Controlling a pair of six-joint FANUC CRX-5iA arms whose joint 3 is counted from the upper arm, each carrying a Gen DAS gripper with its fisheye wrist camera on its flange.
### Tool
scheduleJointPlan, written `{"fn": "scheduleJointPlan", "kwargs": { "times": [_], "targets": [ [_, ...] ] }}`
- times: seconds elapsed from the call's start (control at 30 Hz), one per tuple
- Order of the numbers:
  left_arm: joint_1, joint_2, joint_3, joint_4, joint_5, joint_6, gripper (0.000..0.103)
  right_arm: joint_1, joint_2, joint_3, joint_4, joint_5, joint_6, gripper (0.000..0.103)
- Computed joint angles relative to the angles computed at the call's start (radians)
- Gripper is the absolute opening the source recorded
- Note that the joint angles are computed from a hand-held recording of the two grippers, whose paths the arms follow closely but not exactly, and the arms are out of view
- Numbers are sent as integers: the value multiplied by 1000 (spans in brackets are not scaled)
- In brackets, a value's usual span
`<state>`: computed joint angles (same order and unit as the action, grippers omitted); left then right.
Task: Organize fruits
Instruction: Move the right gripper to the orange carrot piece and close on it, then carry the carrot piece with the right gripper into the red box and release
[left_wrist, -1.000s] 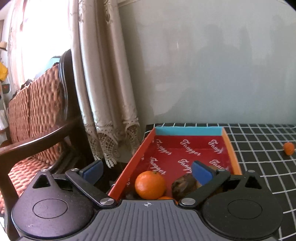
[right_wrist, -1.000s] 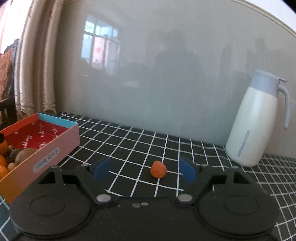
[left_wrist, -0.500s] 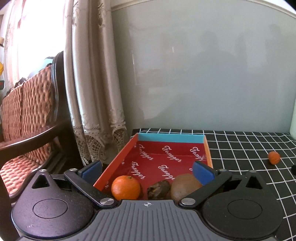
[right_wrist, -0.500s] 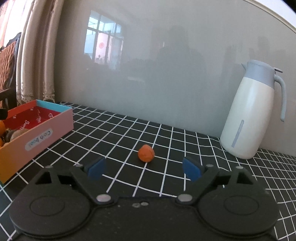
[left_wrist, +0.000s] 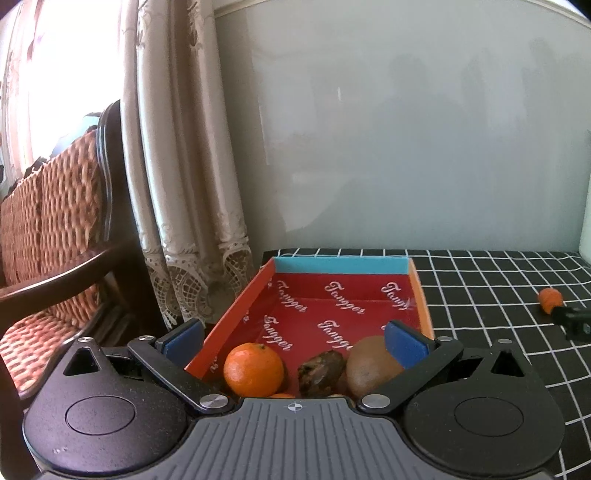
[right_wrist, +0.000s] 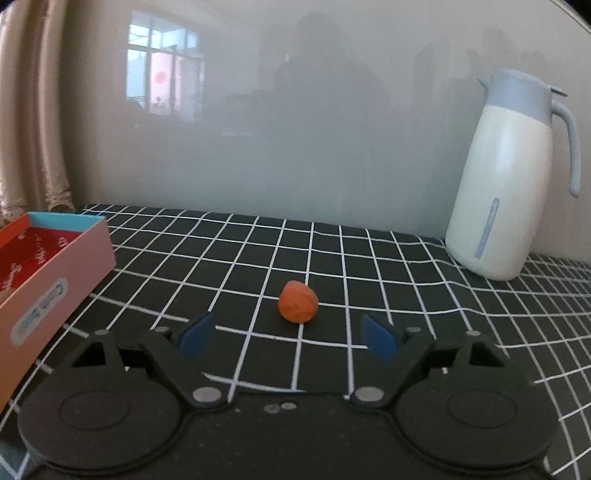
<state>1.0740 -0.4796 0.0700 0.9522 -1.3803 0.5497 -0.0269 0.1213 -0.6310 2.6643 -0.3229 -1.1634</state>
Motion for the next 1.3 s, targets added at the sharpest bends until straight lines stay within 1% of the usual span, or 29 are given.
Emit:
{"fn": "scheduleJointPlan", "kwargs": {
  "times": [0.07, 0.2, 0.27, 0.5, 0.7, 0.77, 0.83, 0.87, 0.9, 1.07, 1.13, 1.3],
  "targets": [
    [3, 2, -3, 2, 3, -3, 103, 31, 25, 7, -113, -23, 59, 79],
    [-2, 5, -11, -6, 19, -20, 103, 82, 64, 23, -292, -52, 163, 74],
    [-11, 12, -7, -18, 34, -5, 103, 99, 81, 34, -351, -55, 199, 72],
    [-45, 44, 15, -90, 135, 79, 103, 146, 136, 67, -517, -89, 320, 69],
    [-34, 67, 30, -99, 151, 106, 103, 152, 169, 102, -592, -91, 346, 66],
    [-34, 73, 35, -106, 151, 107, 103, 149, 176, 110, -599, -88, 345, 66],
    [-37, 79, 41, -117, 152, 108, 103, 141, 180, 118, -586, -80, 336, 60],
    [-36, 79, 41, -118, 153, 108, 103, 128, 180, 120, -549, -67, 314, 47],
    [-35, 80, 41, -117, 153, 106, 103, 125, 178, 121, -539, -66, 312, 29],
    [-30, 85, 47, -118, 154, 109, 103, 105, 165, 112, -436, -50, 249, 28],
    [-31, 86, 50, -121, 152, 111, 103, 125, 147, 89, -435, -72, 254, 28],
    [-20, 82, 47, -103, 144, 90, 103, 122, 90, 45, -334, -84, 202, 28]
  ]
}}
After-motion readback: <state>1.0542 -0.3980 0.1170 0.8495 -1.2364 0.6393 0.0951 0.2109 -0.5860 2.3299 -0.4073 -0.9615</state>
